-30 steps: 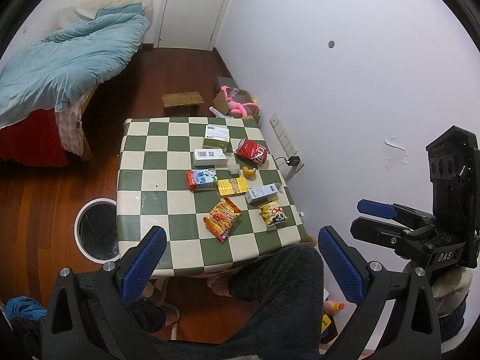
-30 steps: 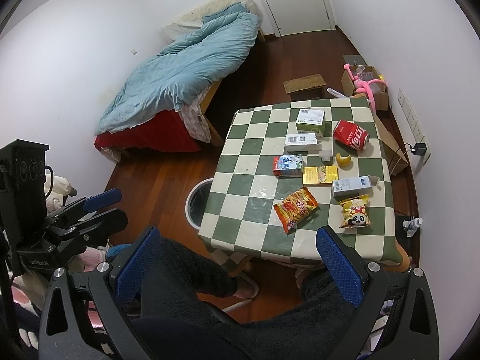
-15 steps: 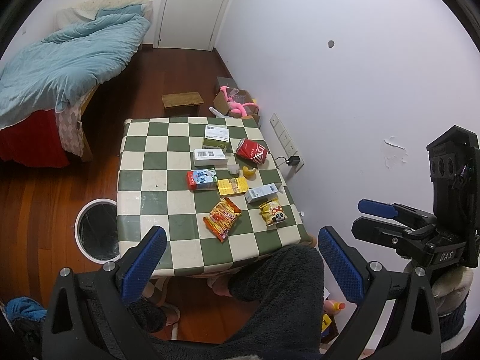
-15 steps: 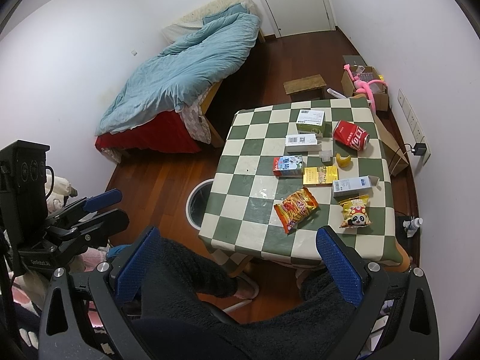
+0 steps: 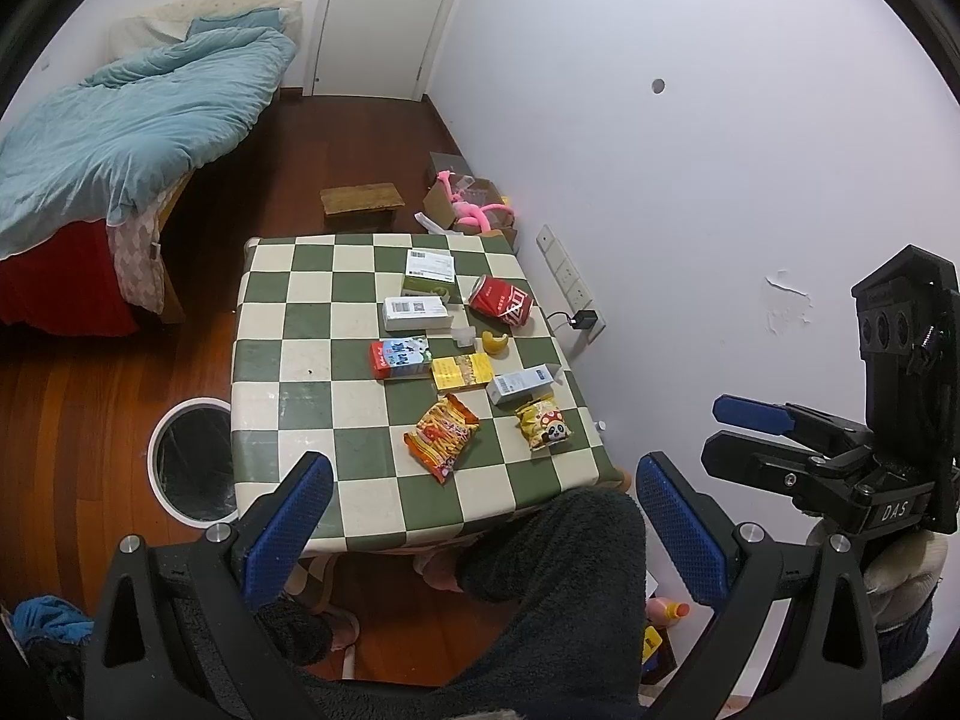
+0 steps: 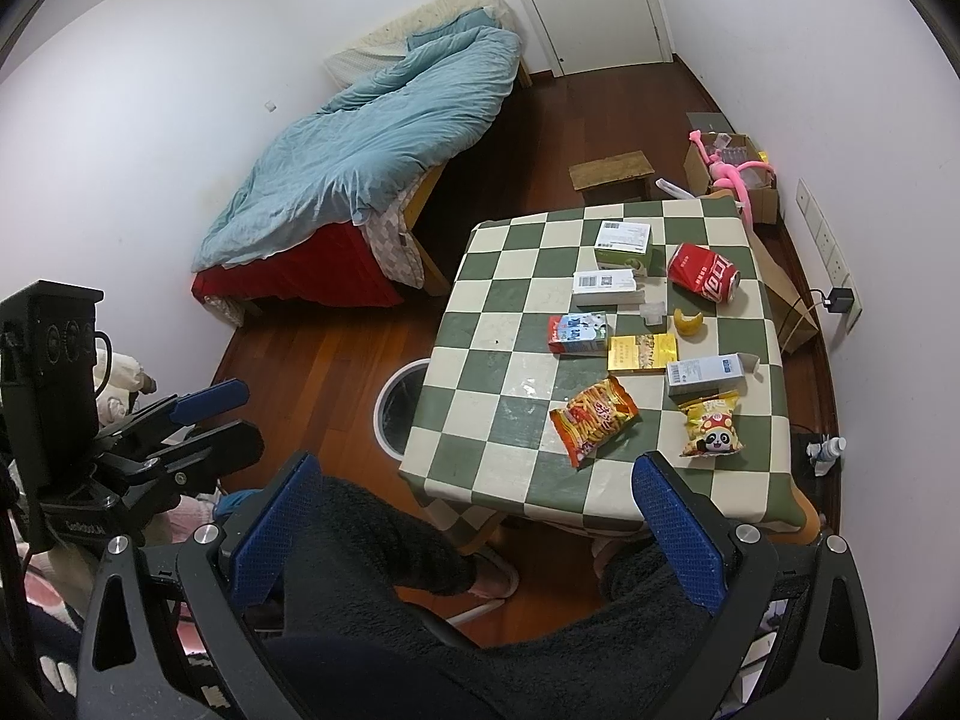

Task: Collect trash
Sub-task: 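Grasp the orange fries snack bag with the left tool while the right grasps the yellow panda bag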

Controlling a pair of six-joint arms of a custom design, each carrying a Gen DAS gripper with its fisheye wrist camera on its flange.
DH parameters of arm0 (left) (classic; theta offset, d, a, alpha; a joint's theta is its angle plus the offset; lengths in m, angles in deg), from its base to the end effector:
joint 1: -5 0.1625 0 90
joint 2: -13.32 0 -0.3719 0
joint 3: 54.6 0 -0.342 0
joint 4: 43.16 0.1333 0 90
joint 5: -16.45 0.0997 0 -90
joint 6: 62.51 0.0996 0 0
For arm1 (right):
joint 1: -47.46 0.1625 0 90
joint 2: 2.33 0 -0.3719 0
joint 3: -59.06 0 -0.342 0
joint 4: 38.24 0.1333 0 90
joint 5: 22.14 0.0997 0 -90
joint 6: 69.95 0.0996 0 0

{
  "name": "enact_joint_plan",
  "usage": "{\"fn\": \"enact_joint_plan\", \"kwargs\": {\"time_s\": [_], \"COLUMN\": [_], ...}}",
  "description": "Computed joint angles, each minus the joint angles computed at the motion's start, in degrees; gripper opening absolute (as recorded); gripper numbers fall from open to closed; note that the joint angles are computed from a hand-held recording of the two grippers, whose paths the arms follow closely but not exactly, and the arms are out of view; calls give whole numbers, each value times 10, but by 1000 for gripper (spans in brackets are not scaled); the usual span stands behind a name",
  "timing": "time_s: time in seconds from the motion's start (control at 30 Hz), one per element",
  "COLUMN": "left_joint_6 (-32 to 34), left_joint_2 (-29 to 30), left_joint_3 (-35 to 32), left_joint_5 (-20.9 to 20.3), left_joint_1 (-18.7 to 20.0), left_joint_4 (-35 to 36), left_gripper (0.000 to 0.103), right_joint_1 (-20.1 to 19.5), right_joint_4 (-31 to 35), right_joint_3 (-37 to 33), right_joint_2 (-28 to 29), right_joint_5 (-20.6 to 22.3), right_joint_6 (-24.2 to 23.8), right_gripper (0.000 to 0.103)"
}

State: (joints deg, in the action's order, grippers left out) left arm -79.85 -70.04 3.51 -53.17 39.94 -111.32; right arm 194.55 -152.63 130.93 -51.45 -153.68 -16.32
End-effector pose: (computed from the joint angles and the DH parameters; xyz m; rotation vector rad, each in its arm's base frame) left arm -0.2787 -0.3997 0.5905 0.9119 2.7170 -0.3731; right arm 0.5911 -0.3025 0.2398 0.0650 -2.6260 0.8410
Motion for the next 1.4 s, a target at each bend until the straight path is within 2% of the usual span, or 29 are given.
{"fn": "enact_joint_plan", "kwargs": {"time_s": [0.13, 0.23, 0.27, 0.4, 0.5, 0.57, 0.67, 0.8, 0.97, 1.07, 1.23, 1.37, 1.4], "left_joint_6": [-3, -3, -4, 6, 23, 37, 70, 118, 178, 215, 244, 251, 252], "left_joint_2": [-3, -18, -24, -23, -4, 9, 38, 86, 134, 162, 193, 202, 201], "left_joint_3": [10, 64, 97, 186, 226, 249, 279, 298, 294, 296, 300, 310, 314], "left_joint_5": [11, 73, 111, 184, 195, 199, 200, 190, 150, 131, 115, 117, 117], "left_joint_1": [-2, -4, -3, 25, 60, 79, 102, 123, 135, 136, 140, 143, 143], "left_joint_4": [-6, -35, -52, -106, -134, -155, -180, -190, -192, -197, -192, -201, -207], "left_gripper": [103, 103, 103, 103, 103, 103, 103, 103, 103, 103, 103, 92, 84], "right_joint_1": [0, -3, -5, -24, -58, -86, -137, -222, -296, -319, -340, -348, -349], "right_joint_4": [-3, 0, 4, -18, -49, -43, -39, -73, -95, -86, -85, -88, -88], "right_joint_3": [-1, -2, -2, 60, 144, 189, 228, 278, 298, 289, 289, 292, 291], "right_joint_2": [1, 2, 2, -26, -60, -76, -84, -91, -77, -61, -52, -50, -50], "right_joint_5": [0, -12, -21, -55, -72, -85, -86, -58, -34, -23, -10, -7, -7], "right_joint_6": [0, 25, 40, 131, 211, 243, 236, 162, 82, 48, 26, 17, 14], "right_gripper": [103, 103, 103, 103, 103, 103, 103, 103, 103, 103, 103, 102, 101]}}
